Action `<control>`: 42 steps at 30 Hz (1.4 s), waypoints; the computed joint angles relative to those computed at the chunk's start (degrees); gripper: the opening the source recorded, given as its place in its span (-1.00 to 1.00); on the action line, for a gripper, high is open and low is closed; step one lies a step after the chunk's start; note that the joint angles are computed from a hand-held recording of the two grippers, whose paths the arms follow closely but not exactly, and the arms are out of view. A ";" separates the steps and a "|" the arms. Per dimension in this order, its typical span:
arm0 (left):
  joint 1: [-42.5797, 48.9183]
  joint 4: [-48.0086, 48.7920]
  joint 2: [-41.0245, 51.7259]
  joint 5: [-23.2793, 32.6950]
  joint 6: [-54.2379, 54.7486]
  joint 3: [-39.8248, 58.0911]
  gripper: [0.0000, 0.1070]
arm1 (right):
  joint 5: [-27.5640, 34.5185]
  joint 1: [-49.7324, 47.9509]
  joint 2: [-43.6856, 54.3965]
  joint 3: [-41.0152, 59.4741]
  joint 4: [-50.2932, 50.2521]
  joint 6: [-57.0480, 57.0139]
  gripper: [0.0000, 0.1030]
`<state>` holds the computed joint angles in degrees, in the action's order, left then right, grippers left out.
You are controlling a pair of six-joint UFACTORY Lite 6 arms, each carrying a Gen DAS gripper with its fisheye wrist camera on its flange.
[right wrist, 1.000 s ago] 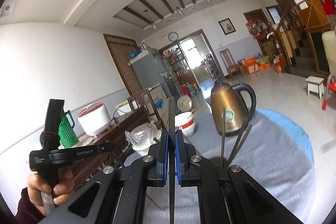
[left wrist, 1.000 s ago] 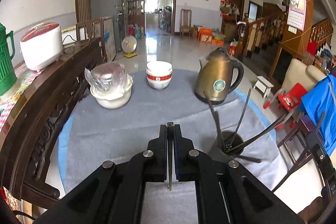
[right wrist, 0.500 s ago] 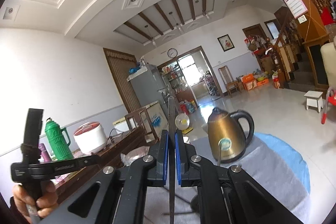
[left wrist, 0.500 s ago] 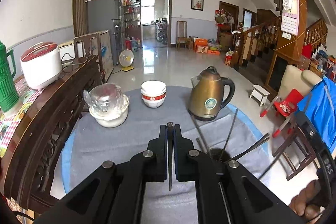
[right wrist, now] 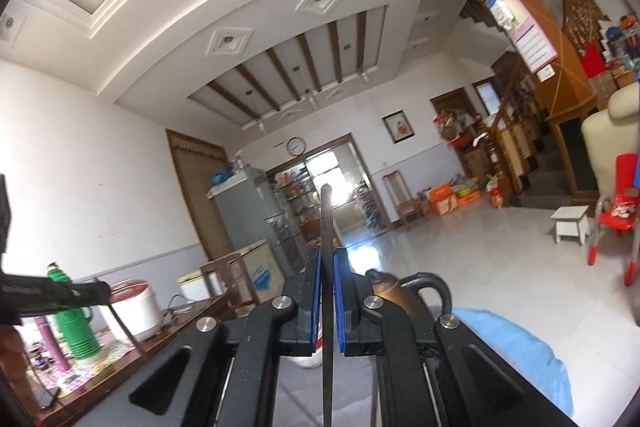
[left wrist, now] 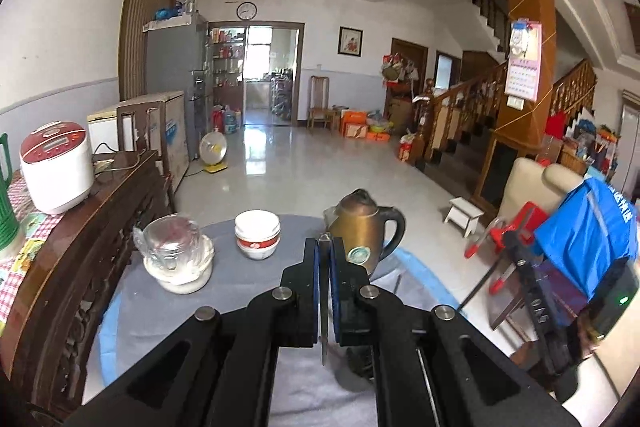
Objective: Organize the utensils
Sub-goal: 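Raise both held chopsticks over the grey cup and lower them in, then open both tools to release the chopsticks into the cup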
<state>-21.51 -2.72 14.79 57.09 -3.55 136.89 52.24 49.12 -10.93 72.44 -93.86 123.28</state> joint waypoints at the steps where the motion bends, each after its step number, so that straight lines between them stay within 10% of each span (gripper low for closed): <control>1: -0.13 -0.26 0.19 -0.32 -0.20 0.08 -0.90 | 0.47 0.08 0.89 0.53 -0.15 0.23 -0.87; 19: -6.38 5.17 -1.29 -21.57 -10.20 -23.01 -0.90 | -3.02 -2.50 7.97 -3.60 -0.28 7.34 -0.87; 42: -8.12 12.51 -4.83 -25.45 -13.44 -39.23 -0.88 | -2.28 3.38 5.20 -11.09 4.21 7.25 -0.82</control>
